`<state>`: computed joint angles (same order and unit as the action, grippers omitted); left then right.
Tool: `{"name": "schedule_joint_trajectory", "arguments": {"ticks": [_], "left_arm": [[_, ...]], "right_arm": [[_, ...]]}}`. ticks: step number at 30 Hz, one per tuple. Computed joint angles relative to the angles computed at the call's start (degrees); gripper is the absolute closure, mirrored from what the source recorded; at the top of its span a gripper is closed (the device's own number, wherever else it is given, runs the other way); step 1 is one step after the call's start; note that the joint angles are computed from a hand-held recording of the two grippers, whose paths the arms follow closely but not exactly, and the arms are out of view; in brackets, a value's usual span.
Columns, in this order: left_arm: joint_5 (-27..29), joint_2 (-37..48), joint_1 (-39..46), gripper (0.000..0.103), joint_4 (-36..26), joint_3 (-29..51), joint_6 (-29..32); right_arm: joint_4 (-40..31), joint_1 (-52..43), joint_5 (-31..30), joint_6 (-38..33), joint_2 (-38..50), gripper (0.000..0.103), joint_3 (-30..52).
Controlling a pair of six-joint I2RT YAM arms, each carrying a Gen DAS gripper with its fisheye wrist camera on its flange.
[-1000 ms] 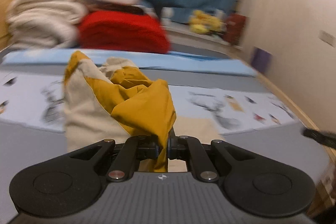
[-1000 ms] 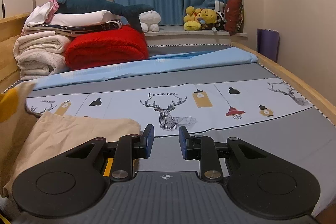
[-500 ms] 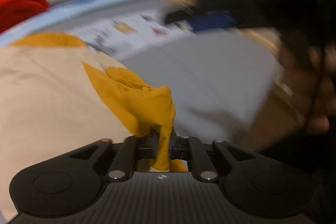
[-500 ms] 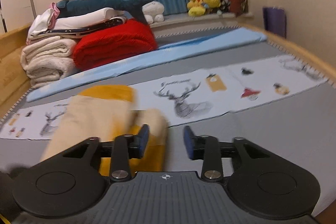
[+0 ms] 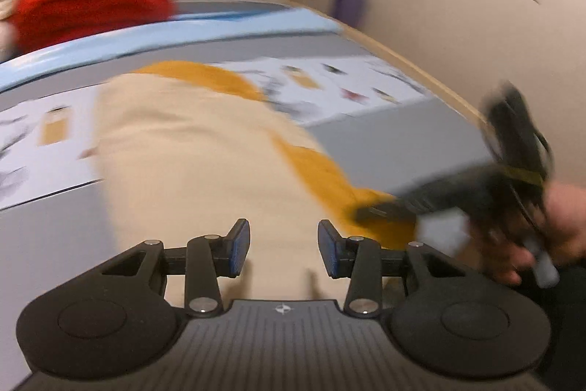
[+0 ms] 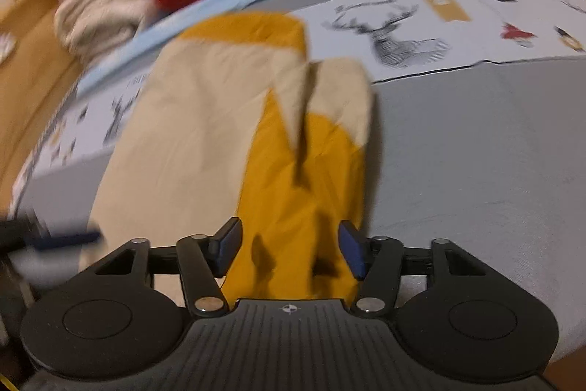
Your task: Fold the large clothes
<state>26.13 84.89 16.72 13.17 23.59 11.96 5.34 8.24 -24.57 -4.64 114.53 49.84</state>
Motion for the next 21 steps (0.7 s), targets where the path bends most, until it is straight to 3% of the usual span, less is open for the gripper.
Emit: {"name": "schedule_joint_trajectory", "arguments": {"ticks": [2,3,6,8,12,15,17,19,21], "left_arm": [[-2.5,0.4,2.9,0.056,-0.9,1.4,-0.5],[-3.8,1.4,3.8,0.056,-0.7,2.0,-1.2],[-5.2,3.5,4.6,0.056,-3.8,6.2,-4.2],[-3.4,5.0,6.0,0.056,-5.8,8.3,-3.5],[-3.1,7.0,5.3,0.056,-8.4,9.9,-0.5],[-2.4,10.4,4.1,0.056,-10.5,11.1,0.8],[-7.0,13.4,2.3,0.054,-13.5,11.2,5.2],[-14.0,18.9,-0.2,0.050,-11.9,11.8,7.2],[-14.1,18.7,-0.5,0.051,-11.4,11.9,7.6]], "right_arm": [[0.1,0.7,1.2,-2.9,-1.2,0.099,-1.2],[1.6,0.0,-0.1,-4.1,-3.0,0.102,-2.8],[10.1,-6.2,-9.5,-1.0,-9.7,0.103,-9.6],[10.6,-11.4,-13.2,-0.3,-12.8,0.103,-11.7],[1.4,-14.6,-9.8,-6.1,-10.4,0.103,-8.4],[-0.5,-12.8,-6.6,-10.3,-8.2,0.103,-7.5],[-1.4,-11.1,-4.5,-11.0,-6.4,0.103,-6.2],[-3.1,-8.6,-1.2,-11.1,-3.6,0.103,-3.9],[-6.4,-6.5,1.5,-12.5,0.2,0.103,-0.6]]}}
